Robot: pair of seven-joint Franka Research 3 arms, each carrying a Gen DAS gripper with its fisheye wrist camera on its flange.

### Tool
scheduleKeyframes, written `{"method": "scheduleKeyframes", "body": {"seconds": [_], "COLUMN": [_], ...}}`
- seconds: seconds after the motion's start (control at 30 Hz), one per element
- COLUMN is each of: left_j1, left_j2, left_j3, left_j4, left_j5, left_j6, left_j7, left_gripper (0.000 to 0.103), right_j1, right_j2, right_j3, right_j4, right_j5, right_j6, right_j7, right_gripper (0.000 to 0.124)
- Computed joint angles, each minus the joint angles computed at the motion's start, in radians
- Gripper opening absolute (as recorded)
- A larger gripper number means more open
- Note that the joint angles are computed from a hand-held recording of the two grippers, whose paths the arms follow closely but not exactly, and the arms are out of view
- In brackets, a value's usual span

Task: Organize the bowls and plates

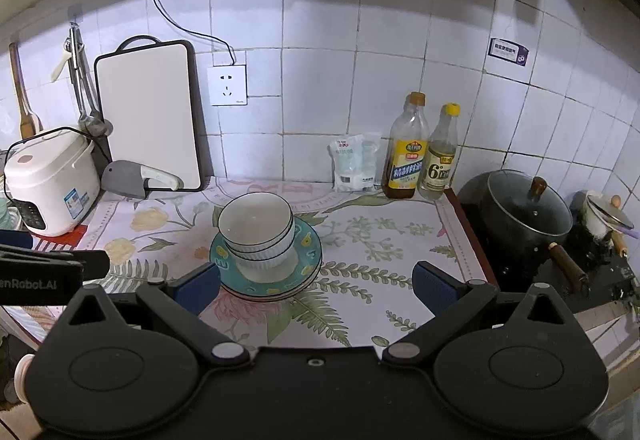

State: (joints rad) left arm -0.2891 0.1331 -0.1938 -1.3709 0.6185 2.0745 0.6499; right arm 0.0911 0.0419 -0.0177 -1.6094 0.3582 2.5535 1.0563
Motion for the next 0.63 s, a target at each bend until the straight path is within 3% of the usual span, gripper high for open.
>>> {"method": "scheduleKeyframes", "body": {"seconds": [0.27, 0.63], "left_j1": [-0.016, -0.007], "left_j2": [0.033, 0.022], "left_j3": [0.003, 0.009], "left_j4": [0.047, 0.030], "left_j5": [0.017, -0.003], "left_j6": [-0.044, -0.027], "left_j7": [0.015, 0.025], "left_gripper": [0.095, 0.095], "right_j1": [-0.001, 0.002], "right_j2": [0.032, 0.033], "right_j3": [-0.002, 0.001], "right_j4": [0.046, 0.047], "right_j5": [-0.041, -0.056], "right_j6": [-0.046, -0.060], "right_j7": [0.037, 0.055], "right_gripper": [0.103, 0.103]}}
